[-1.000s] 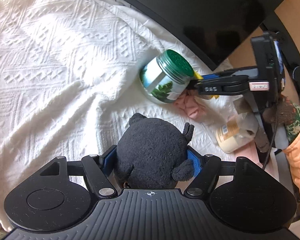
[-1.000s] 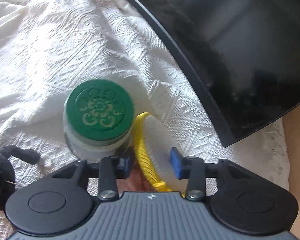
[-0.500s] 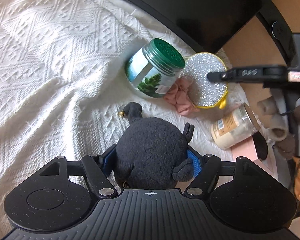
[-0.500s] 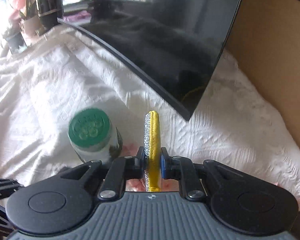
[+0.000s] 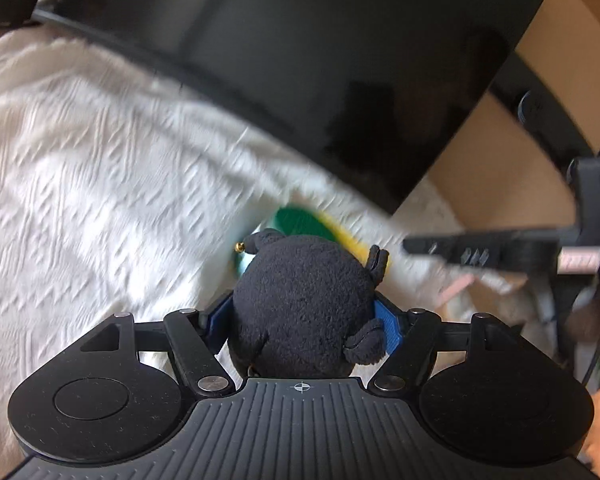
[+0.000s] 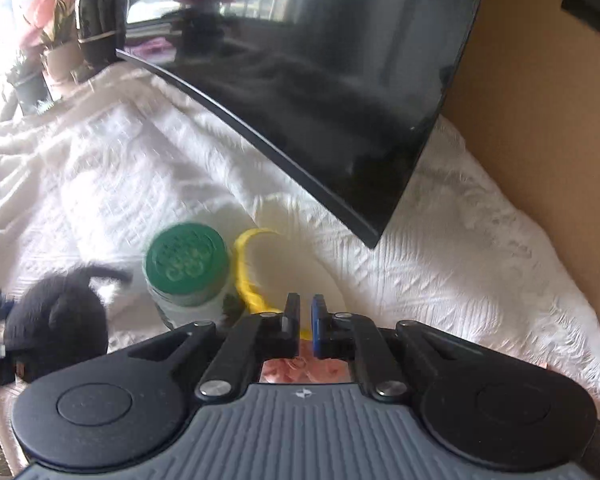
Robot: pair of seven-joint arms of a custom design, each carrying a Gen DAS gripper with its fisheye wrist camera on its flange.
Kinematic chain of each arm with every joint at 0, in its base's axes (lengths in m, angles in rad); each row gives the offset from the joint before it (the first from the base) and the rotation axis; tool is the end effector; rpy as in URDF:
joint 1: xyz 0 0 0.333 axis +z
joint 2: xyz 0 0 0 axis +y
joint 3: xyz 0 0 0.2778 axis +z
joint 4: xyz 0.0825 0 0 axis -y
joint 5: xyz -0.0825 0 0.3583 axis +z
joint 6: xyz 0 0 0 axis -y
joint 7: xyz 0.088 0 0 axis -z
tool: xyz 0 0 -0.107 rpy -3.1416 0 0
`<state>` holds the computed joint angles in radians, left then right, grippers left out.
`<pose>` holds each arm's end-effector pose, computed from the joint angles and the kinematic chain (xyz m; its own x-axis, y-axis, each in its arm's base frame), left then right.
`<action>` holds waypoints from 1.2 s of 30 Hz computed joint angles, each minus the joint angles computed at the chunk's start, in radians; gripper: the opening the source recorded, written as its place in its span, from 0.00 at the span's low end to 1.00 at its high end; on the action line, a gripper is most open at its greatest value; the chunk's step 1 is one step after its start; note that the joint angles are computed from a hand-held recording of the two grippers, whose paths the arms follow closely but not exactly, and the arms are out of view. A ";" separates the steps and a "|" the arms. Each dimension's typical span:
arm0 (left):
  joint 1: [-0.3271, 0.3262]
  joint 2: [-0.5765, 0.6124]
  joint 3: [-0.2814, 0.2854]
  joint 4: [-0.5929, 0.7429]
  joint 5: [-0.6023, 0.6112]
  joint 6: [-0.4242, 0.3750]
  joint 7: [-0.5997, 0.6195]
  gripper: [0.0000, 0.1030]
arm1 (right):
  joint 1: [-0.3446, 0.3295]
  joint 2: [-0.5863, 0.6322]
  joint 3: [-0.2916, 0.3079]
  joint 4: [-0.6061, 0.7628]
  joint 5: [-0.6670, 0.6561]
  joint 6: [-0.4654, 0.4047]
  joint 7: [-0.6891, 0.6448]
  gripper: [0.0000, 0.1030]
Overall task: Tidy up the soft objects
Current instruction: 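Lift and carry the plush and sponge pad toward the pink box with both tools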
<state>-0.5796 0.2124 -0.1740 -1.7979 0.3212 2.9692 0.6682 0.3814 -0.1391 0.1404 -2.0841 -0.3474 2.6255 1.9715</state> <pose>0.4544 -0.4433 0.5194 -0.3001 -0.8352 0.4609 -0.7198 -0.1188 -0.6839 0.4645 0.2801 0.5353 0.3301 -0.9401 0.0845 -0.6891 -0.3012 -0.6591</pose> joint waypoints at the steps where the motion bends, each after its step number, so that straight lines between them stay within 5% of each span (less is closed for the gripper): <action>1: -0.004 -0.003 0.003 0.005 0.006 -0.002 -0.006 0.73 | 0.002 -0.006 0.000 -0.006 0.000 0.006 -0.005 0.06; 3: -0.008 -0.010 -0.002 0.005 0.013 -0.019 -0.007 0.73 | 0.003 -0.020 -0.001 -0.030 -0.004 0.031 -0.021 0.11; 5: 0.003 -0.011 -0.021 -0.012 -0.015 -0.027 0.005 0.73 | -0.001 -0.037 0.008 -0.060 -0.040 0.045 -0.019 0.35; 7: 0.011 -0.023 -0.034 -0.058 -0.049 -0.024 0.000 0.73 | -0.007 -0.052 0.016 -0.095 -0.091 0.066 -0.021 0.46; 13: 0.019 -0.013 -0.066 -0.128 -0.137 -0.054 -0.003 0.73 | -0.015 0.046 0.051 -0.033 -0.293 0.015 0.028 0.46; 17: -0.003 -0.010 -0.038 -0.158 -0.098 0.007 -0.035 0.74 | 0.013 0.148 0.038 0.063 -0.415 -0.019 0.128 0.46; 19: 0.010 0.002 -0.059 -0.145 -0.131 -0.003 0.015 0.74 | 0.026 0.177 0.021 0.093 -0.403 -0.019 0.133 0.45; 23: -0.007 0.020 -0.050 -0.118 -0.115 -0.031 0.080 0.75 | 0.038 0.179 0.002 0.103 -0.314 0.002 0.076 0.19; 30: -0.033 0.037 -0.021 -0.078 -0.106 -0.057 0.040 0.73 | 0.025 0.092 -0.010 0.034 -0.229 0.060 0.090 0.14; 36: -0.079 0.049 0.030 0.026 0.053 -0.080 -0.029 0.72 | -0.011 -0.088 -0.001 -0.099 -0.203 0.146 0.129 0.14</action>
